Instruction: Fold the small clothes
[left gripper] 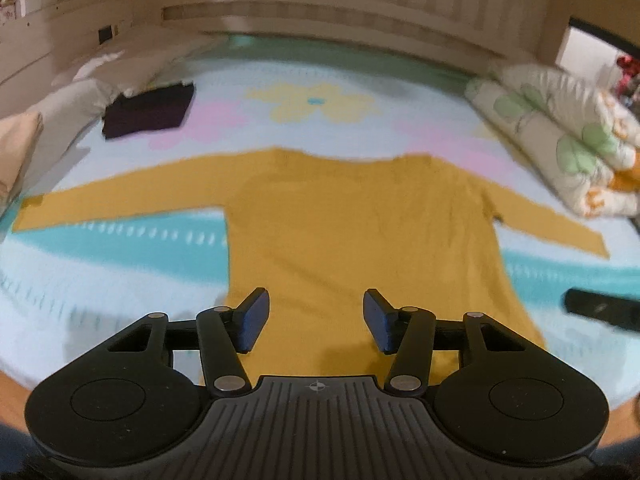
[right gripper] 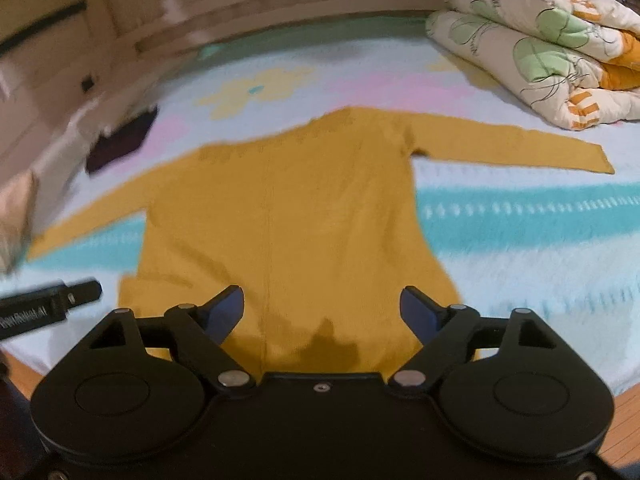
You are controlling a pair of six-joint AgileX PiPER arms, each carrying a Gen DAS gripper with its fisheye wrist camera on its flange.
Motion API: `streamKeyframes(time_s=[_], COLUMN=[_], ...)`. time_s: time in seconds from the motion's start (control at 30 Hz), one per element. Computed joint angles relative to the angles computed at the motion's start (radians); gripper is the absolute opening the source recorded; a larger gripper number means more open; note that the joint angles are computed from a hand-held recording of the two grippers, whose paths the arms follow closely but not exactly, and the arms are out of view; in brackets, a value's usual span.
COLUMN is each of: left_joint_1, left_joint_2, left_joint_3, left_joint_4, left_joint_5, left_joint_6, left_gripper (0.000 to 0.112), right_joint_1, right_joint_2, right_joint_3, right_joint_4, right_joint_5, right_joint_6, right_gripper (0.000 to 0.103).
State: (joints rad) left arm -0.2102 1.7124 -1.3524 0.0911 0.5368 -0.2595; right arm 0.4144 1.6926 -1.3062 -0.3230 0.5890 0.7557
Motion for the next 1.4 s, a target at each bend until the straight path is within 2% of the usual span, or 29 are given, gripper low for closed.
streamKeyframes(time_s=[0.1,0.2,0.4,0.57,0.63,0.73,0.83,0.93,1.07,1.23,1.33,1.4], left_joint_1=[0.020,0.024,0.030,0.016,0.011,0.000,0.000,0.007,-0.009,-0.022,-0.040,-0.043], left_joint_2=[0.037,0.087,0.204,0.346,0.405,0.468,0.492,0.496,0.441,0.388,0.349,0.294], left_joint_3=[-0.088,-0.174,-0.337,-0.511,-0.577,-0.633,-0.656,-0.672,-0.591,-0.511,-0.475,-0.422], left_joint_4=[-0.023,0.022,0.036,0.017,-0.001,0.018,-0.005,-0.053,-0.024,-0.015,0.060,0.070], left_joint_5=[0.021,0.041,0.076,0.119,0.127,0.135,0.162,0.183,0.115,0.075,0.088,0.087], left_joint_6=[0.024,-0.020,-0.017,0.006,0.027,0.030,0.063,0.089,0.088,0.099,0.048,0.036], left_gripper=[0.051,0.051,0.051,0.051,0.051,0.051,0.051,0.051,0.051,0.051,0.051,0.051], right_joint_1=[-0.076,-0.134,-0.283,-0.440,-0.492,-0.540,-0.581,-0.607,-0.619,-0.594,-0.571,-0.554], right_joint_2=[0.005,0.059,0.202,0.347,0.422,0.515,0.550,0.526,0.488,0.381,0.321,0.264], right_joint_3=[-0.113,-0.264,-0.473,-0.616,-0.703,-0.800,-0.819,-0.742,-0.673,-0.560,-0.520,-0.471], right_joint_4=[0.115,0.144,0.239,0.405,0.410,0.337,0.329,0.367,0.397,0.363,0.328,0.327], right_joint_5=[0.051,0.132,0.195,0.237,0.282,0.326,0.332,0.264,0.219,0.196,0.190,0.156], right_joint_6=[-0.121,-0.171,-0.295,-0.434,-0.436,-0.379,-0.344,-0.338,-0.354,-0.362,-0.323,-0.311], right_gripper=[0.087,0.087,0.085,0.072,0.072,0.072,0.073,0.073,0.073,0.073,0.073,0.073])
